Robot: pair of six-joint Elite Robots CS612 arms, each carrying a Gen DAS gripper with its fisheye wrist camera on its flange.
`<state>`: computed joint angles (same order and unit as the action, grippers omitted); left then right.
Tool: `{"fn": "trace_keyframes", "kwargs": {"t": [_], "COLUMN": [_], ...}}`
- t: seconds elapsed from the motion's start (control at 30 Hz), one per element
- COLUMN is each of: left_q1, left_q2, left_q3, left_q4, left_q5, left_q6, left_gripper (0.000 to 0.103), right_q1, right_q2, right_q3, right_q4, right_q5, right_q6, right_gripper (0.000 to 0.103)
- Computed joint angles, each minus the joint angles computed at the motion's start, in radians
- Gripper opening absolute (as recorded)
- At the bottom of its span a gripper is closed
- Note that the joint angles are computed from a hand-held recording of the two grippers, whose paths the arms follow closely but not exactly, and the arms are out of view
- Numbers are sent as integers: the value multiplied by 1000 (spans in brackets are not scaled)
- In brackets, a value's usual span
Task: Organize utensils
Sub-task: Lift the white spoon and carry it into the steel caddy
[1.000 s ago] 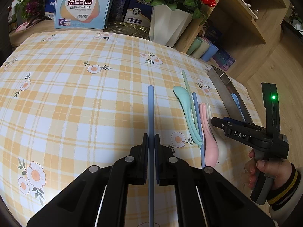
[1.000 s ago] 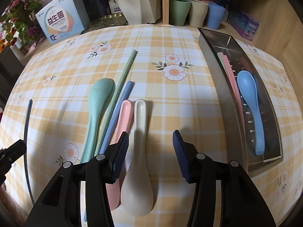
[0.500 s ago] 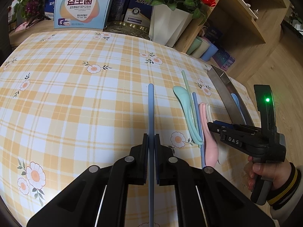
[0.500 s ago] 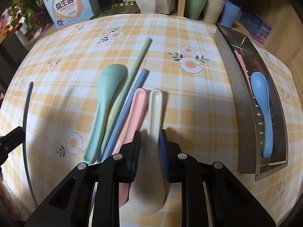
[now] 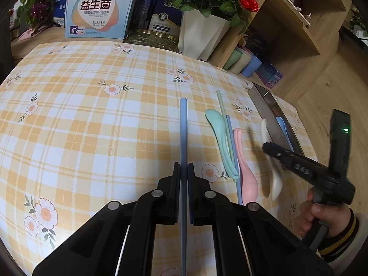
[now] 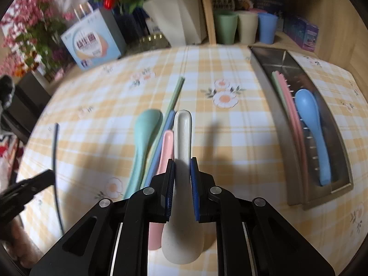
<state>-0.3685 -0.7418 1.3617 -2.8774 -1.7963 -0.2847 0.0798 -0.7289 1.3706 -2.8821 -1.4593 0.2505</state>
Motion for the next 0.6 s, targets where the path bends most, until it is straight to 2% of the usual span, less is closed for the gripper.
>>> {"fn": "trace_keyframes", "kwargs": {"t": [0.2, 0.33, 0.5, 0.6], "left_q1": [-8, -13, -21, -31], "left_q2": [-3, -2, 6, 13], "left_q3": [-5, -25, -66, -99], "left_q4": [10, 28, 49, 60], "left_q5": [1, -2, -16, -15], "left_q6": [15, 16, 2, -2], "left_gripper": [6, 6, 6, 6], "right_q1": [-22, -47, -89, -113], "right_q2": [-35, -50, -41, -21], "right_q3": [49, 54, 17, -16], "right_q4": [-67, -94, -72, -39], "right_q5": [28, -6, -57, -53], "right_q6": [26, -1, -39, -47], "right_gripper": [14, 14, 14, 14]}}
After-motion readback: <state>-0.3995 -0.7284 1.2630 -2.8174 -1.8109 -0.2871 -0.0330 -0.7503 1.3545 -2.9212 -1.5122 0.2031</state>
